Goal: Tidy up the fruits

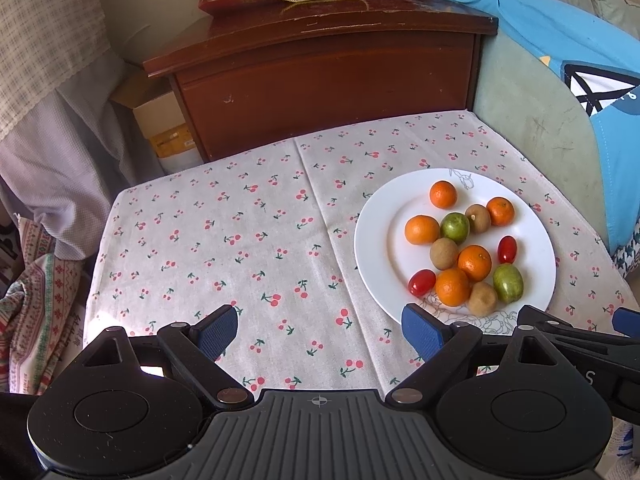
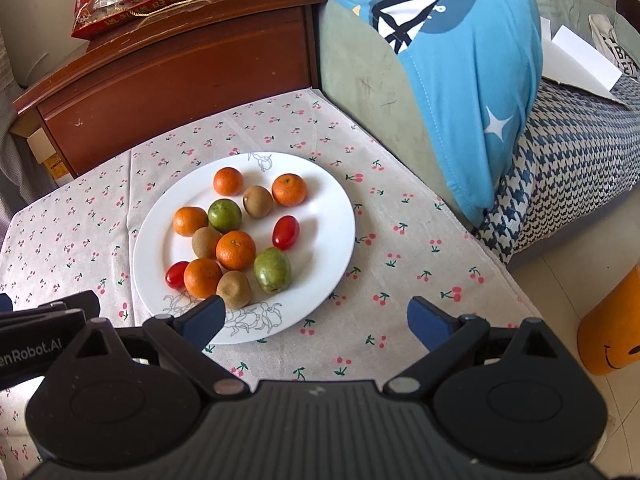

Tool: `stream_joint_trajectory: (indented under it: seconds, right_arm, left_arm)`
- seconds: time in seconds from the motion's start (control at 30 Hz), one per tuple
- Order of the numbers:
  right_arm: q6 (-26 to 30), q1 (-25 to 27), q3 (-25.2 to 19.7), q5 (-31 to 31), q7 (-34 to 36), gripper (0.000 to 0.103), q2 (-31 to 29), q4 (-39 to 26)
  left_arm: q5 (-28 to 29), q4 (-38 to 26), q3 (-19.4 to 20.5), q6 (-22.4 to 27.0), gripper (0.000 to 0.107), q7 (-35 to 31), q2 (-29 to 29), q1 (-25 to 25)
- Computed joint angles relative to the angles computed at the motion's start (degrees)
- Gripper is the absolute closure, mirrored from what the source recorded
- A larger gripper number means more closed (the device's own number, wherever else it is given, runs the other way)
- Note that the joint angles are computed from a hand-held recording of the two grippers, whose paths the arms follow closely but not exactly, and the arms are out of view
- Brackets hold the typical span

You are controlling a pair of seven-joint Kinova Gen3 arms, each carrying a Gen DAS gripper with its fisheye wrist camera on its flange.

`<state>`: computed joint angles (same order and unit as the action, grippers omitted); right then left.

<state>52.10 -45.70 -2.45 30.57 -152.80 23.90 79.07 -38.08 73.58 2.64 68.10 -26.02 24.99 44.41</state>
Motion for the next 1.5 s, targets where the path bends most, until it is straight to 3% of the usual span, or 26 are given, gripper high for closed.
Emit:
stream_joint_trajectory:
  seconds: [0.9, 1.2, 1.5]
  right_arm:
    - [-3.2, -1.8, -0.9, -0.3, 6.4, 0.006, 0.9, 0.5]
    - [-9.4, -2.0, -2.0, -2.4, 9.5, 0.006, 0.5, 3.7]
    - [-18.9, -0.9, -4.1, -8.2, 17.2, 0.006, 0.4, 8.4]
  left_arm:
    - [-1.4, 10.6, 2.2, -2.0, 0.017, 6.1, -5.7, -1.5]
    - [-2.4, 17.6, 3.9, -3.4, 0.017, 10.3, -9.7, -3.4]
    - [-1.4, 23.9, 5.1, -6.5, 0.017, 13.0, -12.7, -7.8]
